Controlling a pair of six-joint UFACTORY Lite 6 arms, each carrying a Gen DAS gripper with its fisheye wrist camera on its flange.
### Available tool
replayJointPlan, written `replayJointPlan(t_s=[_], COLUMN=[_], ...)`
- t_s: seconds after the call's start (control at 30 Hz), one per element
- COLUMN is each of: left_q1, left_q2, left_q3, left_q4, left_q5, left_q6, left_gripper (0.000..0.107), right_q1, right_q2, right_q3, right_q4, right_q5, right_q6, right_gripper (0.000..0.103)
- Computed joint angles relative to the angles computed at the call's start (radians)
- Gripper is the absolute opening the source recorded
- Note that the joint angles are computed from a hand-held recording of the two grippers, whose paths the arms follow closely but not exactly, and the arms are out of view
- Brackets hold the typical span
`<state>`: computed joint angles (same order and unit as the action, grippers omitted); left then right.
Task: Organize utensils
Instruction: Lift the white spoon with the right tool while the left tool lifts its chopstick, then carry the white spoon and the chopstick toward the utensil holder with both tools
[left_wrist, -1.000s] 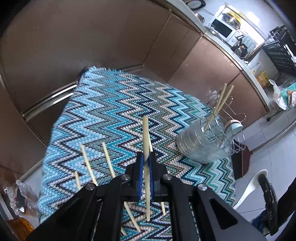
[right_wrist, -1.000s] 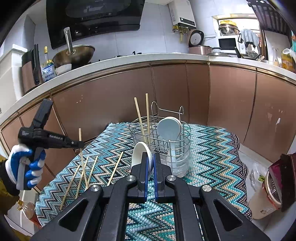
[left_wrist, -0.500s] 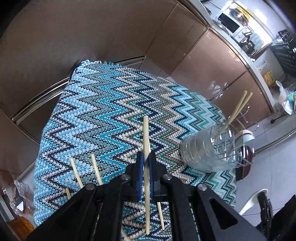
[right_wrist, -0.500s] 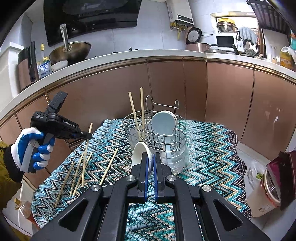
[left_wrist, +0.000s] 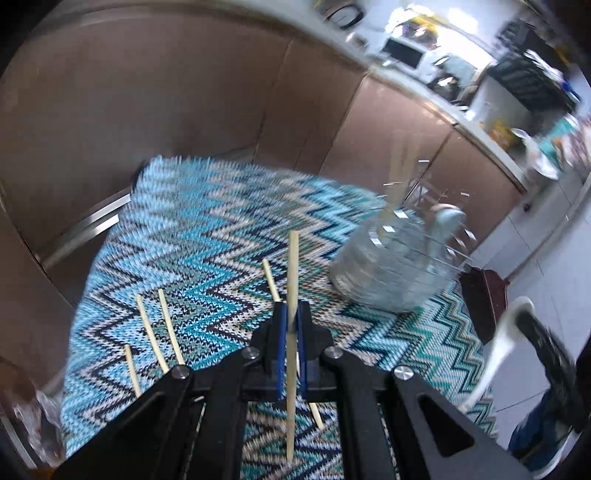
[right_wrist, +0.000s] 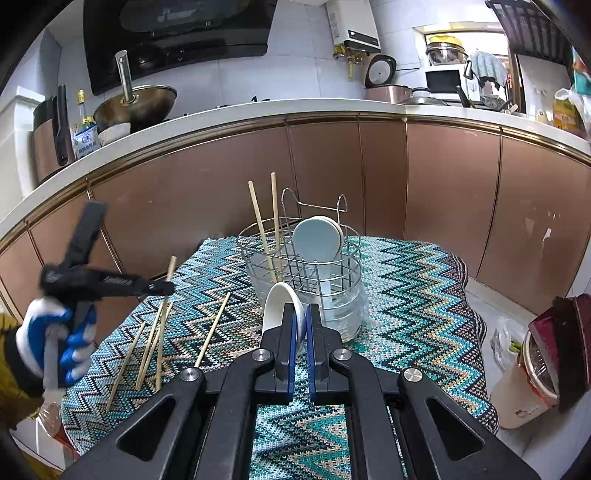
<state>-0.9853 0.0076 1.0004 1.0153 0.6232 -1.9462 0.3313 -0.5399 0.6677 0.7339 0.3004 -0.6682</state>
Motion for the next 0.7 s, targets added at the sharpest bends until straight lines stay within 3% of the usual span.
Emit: replayJointPlan(t_s=[0.27,0.53,0.7], left_q1=[-0.363,-0.613,-0.706], left_q2=[0.017,0.099,0.102], left_q3=[0.056,0.126,0.119], left_q4=[0.096,0.046,-0.001], left_q5=[0.433,0.681,0.739], left_q6=[-0.169,-0.262,-0.322], left_gripper=[0.005,0.005,0.005], right_q1=[0.017,0.030,0.054], right_q2=[-0.086,-0.196,-0.272], right_q3=[-0.024,-0.047,-0.060], right_q4=[-0.110,-0.227,-0.328], right_q5=[0.024,0.072,0.104], right_q6=[0.130,0.264,0.385], right_gripper=[0.005,0.005,0.005])
